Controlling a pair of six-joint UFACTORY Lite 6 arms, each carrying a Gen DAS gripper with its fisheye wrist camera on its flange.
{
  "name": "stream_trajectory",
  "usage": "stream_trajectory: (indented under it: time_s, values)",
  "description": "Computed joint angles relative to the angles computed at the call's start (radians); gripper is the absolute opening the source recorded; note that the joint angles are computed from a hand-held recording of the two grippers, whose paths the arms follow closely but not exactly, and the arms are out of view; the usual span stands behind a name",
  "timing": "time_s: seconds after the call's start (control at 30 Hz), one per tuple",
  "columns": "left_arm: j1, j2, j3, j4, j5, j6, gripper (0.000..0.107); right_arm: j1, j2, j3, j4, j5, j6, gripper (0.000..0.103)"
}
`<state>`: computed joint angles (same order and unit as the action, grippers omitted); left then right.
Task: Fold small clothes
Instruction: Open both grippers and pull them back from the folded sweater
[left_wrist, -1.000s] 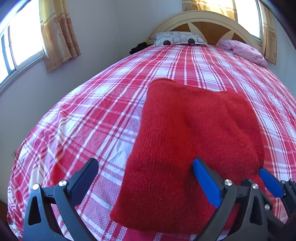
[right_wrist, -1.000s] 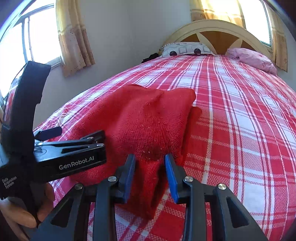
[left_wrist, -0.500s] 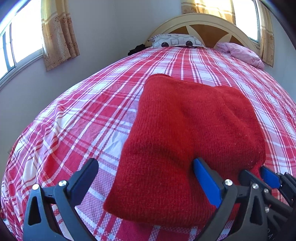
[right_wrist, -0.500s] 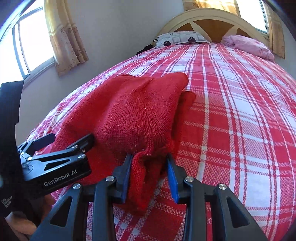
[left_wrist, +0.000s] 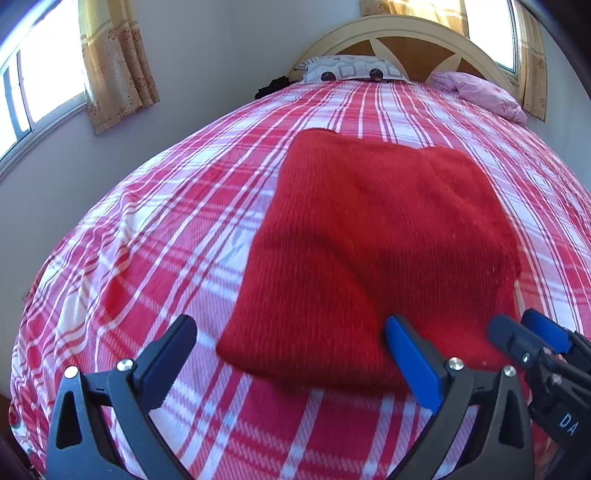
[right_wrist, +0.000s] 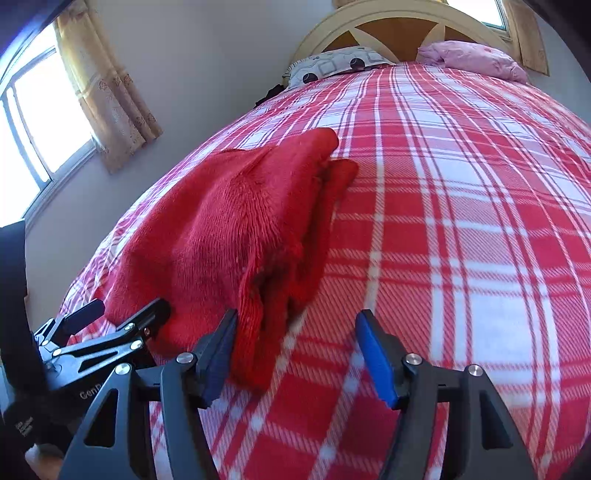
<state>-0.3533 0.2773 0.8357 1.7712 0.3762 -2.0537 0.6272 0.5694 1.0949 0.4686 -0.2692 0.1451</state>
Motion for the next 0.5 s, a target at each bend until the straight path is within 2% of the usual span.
stream_trajectory:
  time_s: [0.13,0.2,0.27,0.4,0.5]
  values:
    - [0.002,-0.037,-0.028,-0.104,-0.026,0.082,0.103,0.045,-0.058,-0.061,0.21,-0.003,-0.192,0.067]
    - [-0.008,-0.07,-0.054,-0.146,-0.023,0.12,0.103,0.056,-0.088,-0.099,0.233,-0.006,-0.203,0.068]
    - [-0.034,-0.105,-0.088,-0.195,-0.004,0.166,0.103,0.067,-0.118,-0.133,0.283,0.001,-0.236,0.068]
    - [-0.091,-0.157,-0.154,-0.219,0.066,0.173,0.103,0.122,-0.178,-0.2,0.517,-0.028,-0.439,0.068]
    - [-0.124,-0.246,-0.23,-0.23,0.086,0.172,0.103,0.141,-0.249,-0.274,0.547,-0.037,-0.42,0.068]
